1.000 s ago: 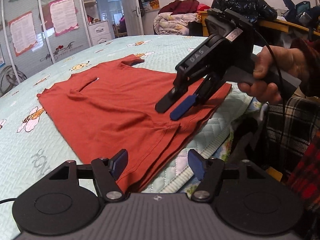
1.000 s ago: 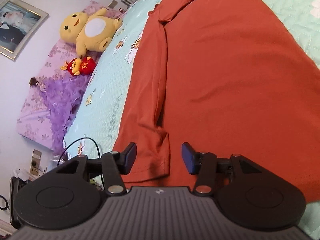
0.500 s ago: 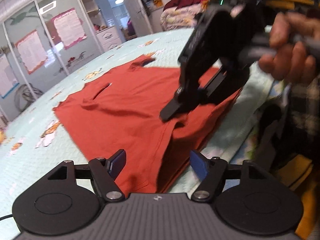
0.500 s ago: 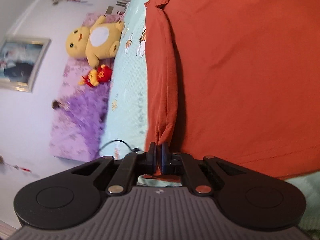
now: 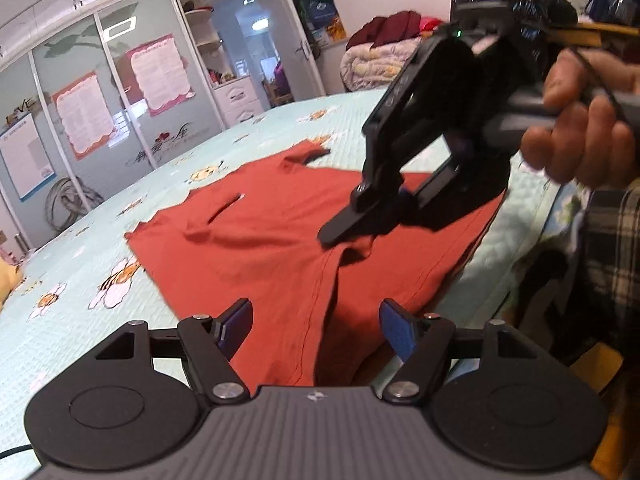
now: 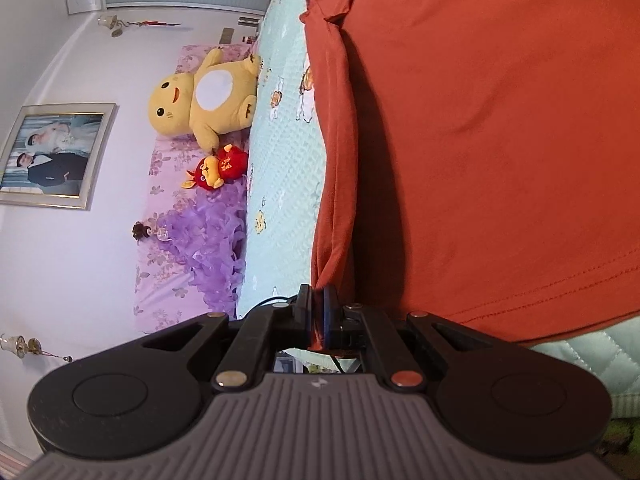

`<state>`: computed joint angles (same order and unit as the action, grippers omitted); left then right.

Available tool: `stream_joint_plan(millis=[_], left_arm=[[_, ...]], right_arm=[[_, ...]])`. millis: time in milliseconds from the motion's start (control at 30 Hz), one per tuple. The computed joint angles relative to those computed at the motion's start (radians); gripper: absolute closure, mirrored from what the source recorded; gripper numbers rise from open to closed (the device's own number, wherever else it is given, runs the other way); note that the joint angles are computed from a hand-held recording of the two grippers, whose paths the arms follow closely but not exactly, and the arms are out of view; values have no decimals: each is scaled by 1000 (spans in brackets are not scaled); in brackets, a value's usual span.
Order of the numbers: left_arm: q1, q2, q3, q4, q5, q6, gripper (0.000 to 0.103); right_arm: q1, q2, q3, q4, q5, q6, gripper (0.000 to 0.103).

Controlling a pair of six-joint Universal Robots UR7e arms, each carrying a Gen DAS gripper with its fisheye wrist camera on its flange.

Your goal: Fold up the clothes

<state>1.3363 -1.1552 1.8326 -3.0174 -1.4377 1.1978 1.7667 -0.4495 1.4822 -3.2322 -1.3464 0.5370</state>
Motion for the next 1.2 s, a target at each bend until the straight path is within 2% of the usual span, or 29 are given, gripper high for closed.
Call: stream_joint_plan(millis=[100,233,267,333,367,433,500,567,600,633,667,733,867,1100,1167,1200], left_arm=[[-15,39,-3,-76,67,43,29],[-20,65,-5,-101,163,129,31],[-17,59,5,-106,160,152,33],[-13,43,14,-82,152,165,44],[-13,36,16,-69,148,166,47],[-15,34,29,-93,146,192,47],[-15,44,31,-123,146,217,44],[-17,52,32,-147,148,230,40],[-18,55,31,-156,148,233,39],[-19,55,32,-160,146,229,39],[-20,55,33,-163,144,224,39],[-19,54,33,-167,139,220,38],[-16,56,28,-179,119,190,36],[-13,70,17,-209,110,137,35],[-12,73,17,-213,112,143,34],[-13,74,19,-208,117,153,33]], right_arm=[[0,6,-7,5,10,6,101],[5,4,-4,14,-6,5,101],[6,1,0,19,-19,-6,101],[7,-8,8,35,-53,-29,101],[11,-13,10,53,-90,-45,101],[21,-22,14,88,-171,-75,101],[22,-24,25,85,-197,-84,99],[14,-22,37,47,-179,-71,96],[9,-20,42,26,-166,-64,93],[5,-19,46,8,-155,-57,83],[4,-19,46,6,-155,-56,69],[5,-19,43,4,-161,-64,63],[3,-14,31,17,-154,-73,63],[14,23,-48,110,-136,-129,64],[14,25,-53,120,-133,-130,83],[12,24,-50,119,-132,-122,88]])
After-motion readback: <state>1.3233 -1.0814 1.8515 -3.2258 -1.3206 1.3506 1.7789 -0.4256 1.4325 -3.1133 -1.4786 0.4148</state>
